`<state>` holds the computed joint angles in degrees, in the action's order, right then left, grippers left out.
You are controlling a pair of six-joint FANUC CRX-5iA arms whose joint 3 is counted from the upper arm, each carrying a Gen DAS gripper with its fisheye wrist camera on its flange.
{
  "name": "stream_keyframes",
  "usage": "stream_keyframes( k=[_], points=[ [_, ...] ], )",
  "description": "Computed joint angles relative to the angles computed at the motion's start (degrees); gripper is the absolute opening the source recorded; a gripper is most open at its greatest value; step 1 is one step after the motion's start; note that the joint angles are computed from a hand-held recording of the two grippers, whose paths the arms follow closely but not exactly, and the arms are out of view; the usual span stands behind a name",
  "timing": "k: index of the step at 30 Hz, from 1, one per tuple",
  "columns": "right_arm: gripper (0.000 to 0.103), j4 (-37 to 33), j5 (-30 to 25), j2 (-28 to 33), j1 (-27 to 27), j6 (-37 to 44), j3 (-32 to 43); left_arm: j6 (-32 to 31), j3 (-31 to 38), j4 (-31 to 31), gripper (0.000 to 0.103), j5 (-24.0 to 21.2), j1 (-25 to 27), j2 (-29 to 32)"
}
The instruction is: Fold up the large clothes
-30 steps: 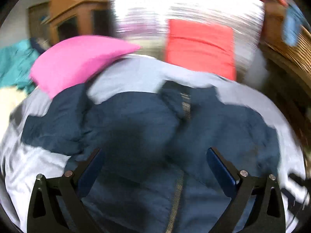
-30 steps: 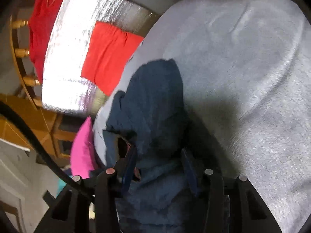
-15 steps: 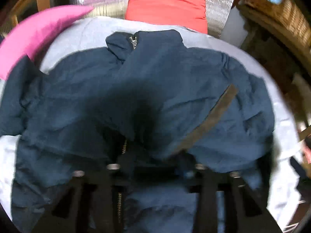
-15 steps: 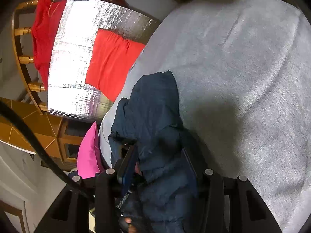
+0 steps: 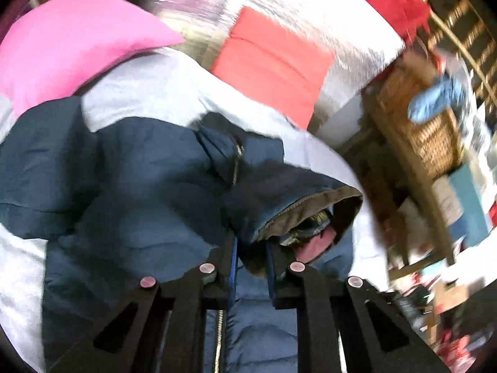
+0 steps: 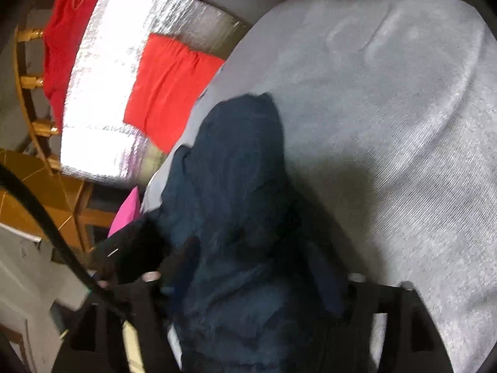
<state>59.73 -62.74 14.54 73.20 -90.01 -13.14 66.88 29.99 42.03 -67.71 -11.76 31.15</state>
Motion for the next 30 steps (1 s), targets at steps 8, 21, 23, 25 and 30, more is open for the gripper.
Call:
stream_keyframes(
  k=[8, 21, 23, 25, 30],
  points=[
    [0.078, -2.8, -1.0, 1.6, -1.7, 4.7, 0.9, 8.5, 2.3, -0.8, 0.036, -2.1, 6.0, 2.2],
    [0.055, -10.0, -3.9, 5.5, -2.6, 17.5, 7.7, 0.1, -23.9, -10.4, 0.069, 16.8, 4.4, -13.4],
    [0.051, -10.8, -5.1, 6.2, -2.6, 19.6, 8.9, -0.5, -26.1, -12.7, 0.069, 19.6, 3.8, -15.0],
    [0.049, -12.6, -7.4, 7.7, -2.7, 24.3, 11.6, -1.4, -26.4, -13.3, 0.069, 20.1, 4.2, -15.0],
    [0.048, -14.8, -10.9, 9.3, -2.2, 29.1, 14.8, -0.1, -27.0, -13.4, 0.069, 21.4, 6.6, -16.0]
  ],
)
